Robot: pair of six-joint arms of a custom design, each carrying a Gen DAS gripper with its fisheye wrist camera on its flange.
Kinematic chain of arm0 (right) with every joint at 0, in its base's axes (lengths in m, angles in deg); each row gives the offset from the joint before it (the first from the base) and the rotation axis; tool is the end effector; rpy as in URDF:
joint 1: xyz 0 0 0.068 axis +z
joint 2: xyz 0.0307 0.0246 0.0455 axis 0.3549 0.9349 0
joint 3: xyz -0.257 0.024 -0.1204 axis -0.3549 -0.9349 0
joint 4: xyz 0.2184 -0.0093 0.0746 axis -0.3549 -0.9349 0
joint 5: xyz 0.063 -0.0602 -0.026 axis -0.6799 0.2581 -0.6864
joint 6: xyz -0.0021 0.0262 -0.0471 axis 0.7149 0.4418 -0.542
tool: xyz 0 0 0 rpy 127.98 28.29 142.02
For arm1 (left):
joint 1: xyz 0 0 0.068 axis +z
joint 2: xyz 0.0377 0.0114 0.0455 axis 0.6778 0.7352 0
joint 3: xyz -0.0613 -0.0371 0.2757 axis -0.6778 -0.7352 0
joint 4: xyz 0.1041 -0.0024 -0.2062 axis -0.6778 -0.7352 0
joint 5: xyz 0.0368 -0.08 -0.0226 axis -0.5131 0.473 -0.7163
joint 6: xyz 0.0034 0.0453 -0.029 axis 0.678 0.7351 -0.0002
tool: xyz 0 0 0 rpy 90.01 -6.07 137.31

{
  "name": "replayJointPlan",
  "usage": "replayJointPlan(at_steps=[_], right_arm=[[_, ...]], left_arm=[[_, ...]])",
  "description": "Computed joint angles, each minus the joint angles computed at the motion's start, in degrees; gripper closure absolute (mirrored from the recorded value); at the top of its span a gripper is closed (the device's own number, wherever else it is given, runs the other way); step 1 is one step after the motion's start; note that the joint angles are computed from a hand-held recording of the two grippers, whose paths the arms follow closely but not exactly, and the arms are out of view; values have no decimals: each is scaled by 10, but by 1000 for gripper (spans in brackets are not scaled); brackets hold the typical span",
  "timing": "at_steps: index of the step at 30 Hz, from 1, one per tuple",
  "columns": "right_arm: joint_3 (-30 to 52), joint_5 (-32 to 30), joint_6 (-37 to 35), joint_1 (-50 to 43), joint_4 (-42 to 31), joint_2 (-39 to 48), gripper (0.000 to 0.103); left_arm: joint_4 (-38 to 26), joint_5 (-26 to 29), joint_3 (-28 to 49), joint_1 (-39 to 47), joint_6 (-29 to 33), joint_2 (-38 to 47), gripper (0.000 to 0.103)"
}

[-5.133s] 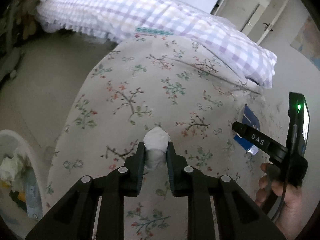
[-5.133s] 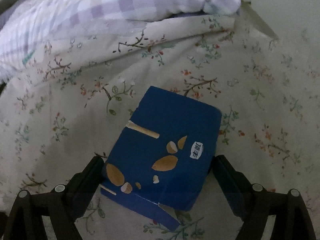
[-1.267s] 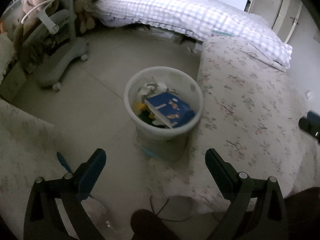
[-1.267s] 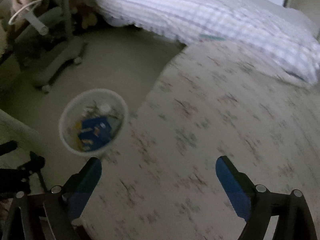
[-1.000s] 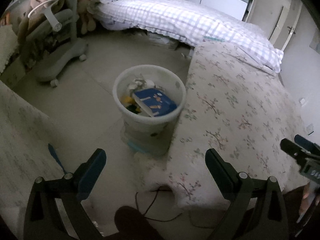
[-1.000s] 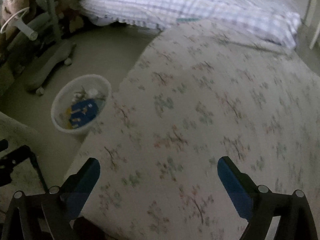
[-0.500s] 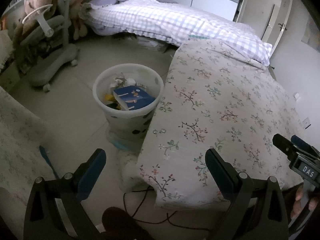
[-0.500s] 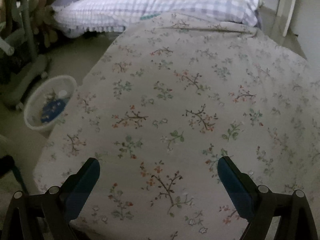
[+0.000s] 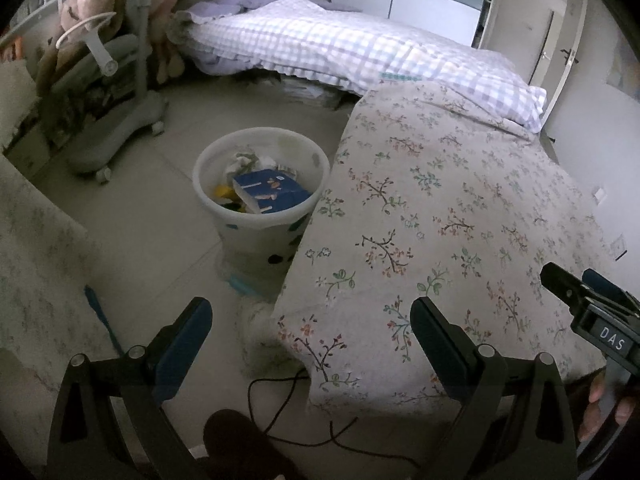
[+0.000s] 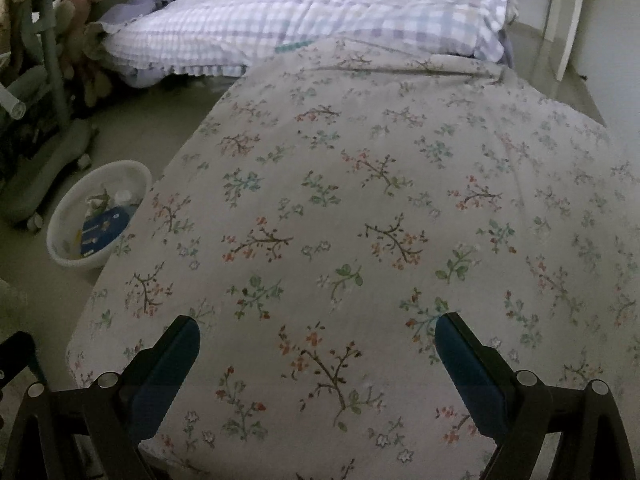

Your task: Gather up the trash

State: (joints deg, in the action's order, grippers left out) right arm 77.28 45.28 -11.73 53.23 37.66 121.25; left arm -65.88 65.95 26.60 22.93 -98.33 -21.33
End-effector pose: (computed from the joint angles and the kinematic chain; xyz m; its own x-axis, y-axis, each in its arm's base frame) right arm 0.2655 0.1662 0.2109 -0.7423 -0.2928 -0.6027 -0.3970 0.9168 0.0436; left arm 0.1520 -0.0392 0.1887 -0.6671 -0.4646 -0.5824 -0.5148 0.8525 -0.0904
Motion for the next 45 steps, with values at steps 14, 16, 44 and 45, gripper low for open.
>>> replayJointPlan(at_steps=[14, 16, 44, 45], right_arm=[[5, -8, 7, -14, 1, 10, 5], [6, -8, 7, -14, 0, 11, 5], [6, -10, 13, -11, 0, 18, 5], [6, -11, 15, -10, 0, 17, 5]], left_arm=[[-3, -7, -2, -4, -6, -9, 3], [-5, -8, -4, -3, -4, -15, 3], [5, -3, -7, -2, 4, -10, 3], [6, -2, -7, 0, 5, -10, 3]])
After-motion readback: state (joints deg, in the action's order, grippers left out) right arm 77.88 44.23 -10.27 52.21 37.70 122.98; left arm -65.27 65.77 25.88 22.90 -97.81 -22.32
